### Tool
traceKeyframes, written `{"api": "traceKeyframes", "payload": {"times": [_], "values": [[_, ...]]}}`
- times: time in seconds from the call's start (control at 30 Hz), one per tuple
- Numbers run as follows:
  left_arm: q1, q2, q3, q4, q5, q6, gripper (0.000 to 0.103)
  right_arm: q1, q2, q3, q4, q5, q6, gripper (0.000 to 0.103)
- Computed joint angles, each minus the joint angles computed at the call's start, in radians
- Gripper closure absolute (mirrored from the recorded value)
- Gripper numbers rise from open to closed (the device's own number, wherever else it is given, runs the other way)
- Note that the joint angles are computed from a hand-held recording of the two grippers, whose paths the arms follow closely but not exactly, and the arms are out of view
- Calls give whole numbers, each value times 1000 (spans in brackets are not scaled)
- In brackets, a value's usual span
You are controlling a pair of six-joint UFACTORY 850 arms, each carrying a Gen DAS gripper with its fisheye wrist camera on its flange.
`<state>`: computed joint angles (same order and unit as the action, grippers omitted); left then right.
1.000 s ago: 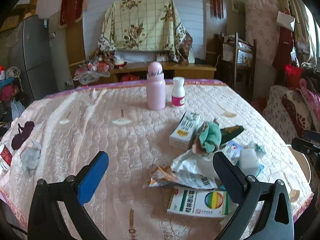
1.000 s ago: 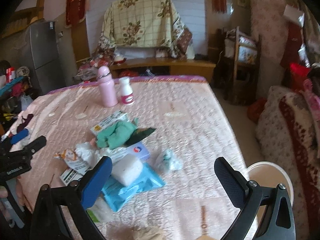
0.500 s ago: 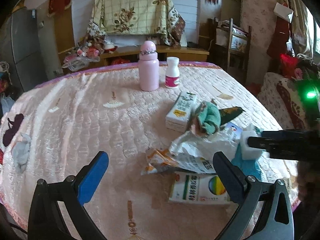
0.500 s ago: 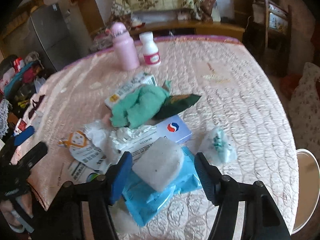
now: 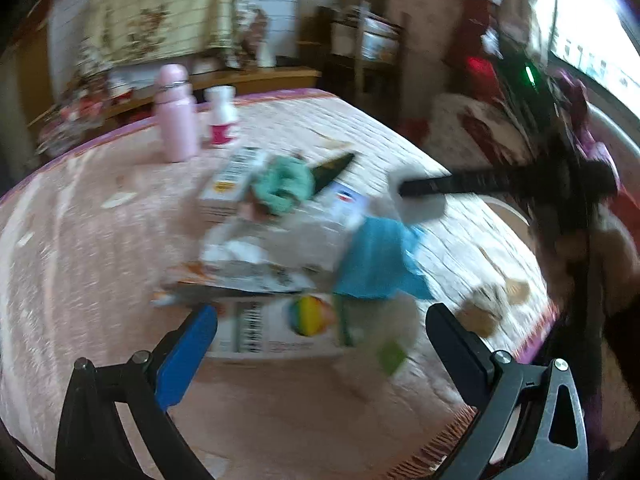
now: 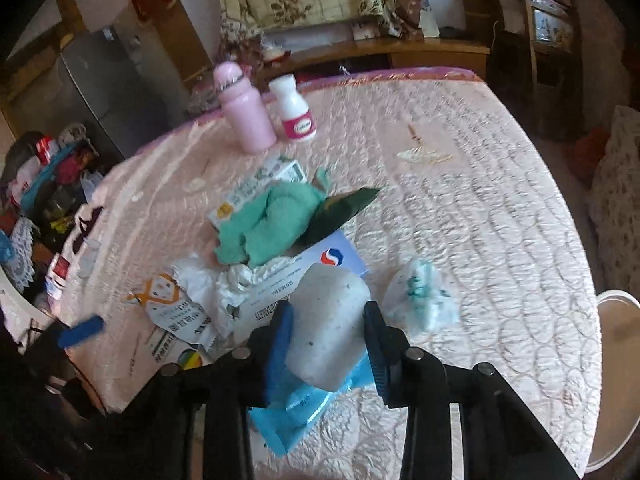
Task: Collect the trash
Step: 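Grasp the white foam block with the right gripper while the left gripper grasps a plastic wrapper, then carry both items to the cream bucket and open both grippers to drop them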
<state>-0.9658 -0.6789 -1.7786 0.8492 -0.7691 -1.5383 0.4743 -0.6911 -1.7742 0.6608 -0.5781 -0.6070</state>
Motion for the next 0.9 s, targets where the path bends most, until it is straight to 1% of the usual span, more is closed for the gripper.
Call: {"api": "traceKeyframes", "payload": {"times": [0.03,0.07,0.1,0.13,0.17,0.2,0.23,0.27,0.3,0.33,0.37,0.4,0.43,0.53,0.6,0.7,0.83,0.87,0.9], "values": [[-3,-21,-29,-21,-7,49,3,-6,9,8,14,-3,-12,64],[-3,-35,-51,-43,-14,90,10,-11,20,19,29,-5,-27,64],[-3,-63,-91,-82,-22,155,21,-14,28,27,37,-4,-37,64],[-1,-79,-114,-111,-22,194,27,-17,36,37,43,-3,-46,64],[1,-96,-139,-144,-23,235,39,-21,45,47,45,-3,-53,64],[5,-115,-165,-177,-30,272,47,-27,53,59,51,-2,-64,64],[8,-137,-195,-214,-45,310,50,-30,60,68,50,-2,-66,64],[10,-157,-221,-244,-58,339,59,-31,65,79,53,2,-73,64],[10,-172,-242,-265,-72,360,68,-34,73,91,58,3,-82,64],[5,-177,-250,-245,-86,348,72,-38,82,105,64,6,-93,64],[6,-178,-254,-258,-82,356,84,-42,91,117,70,8,-103,64],[10,-169,-244,-287,-57,369,92,-47,98,129,79,11,-116,64],[12,-160,-235,-298,-38,368,92,-52,107,141,87,13,-126,64],[12,-151,-236,-293,-30,357,94,-65,125,170,114,25,-155,64],[17,-145,-232,-285,-9,330,94,-77,136,185,139,28,-170,64],[21,-145,-263,-263,-14,313,94,-96,152,205,172,34,-191,64],[28,-213,-413,-256,-36,367,94,-126,173,230,180,54,-197,64],[29,-238,-464,-262,-47,387,94,-134,176,235,179,56,-194,64],[30,-281,-545,-278,-68,426,94,-143,180,240,179,58,-192,64]]}}
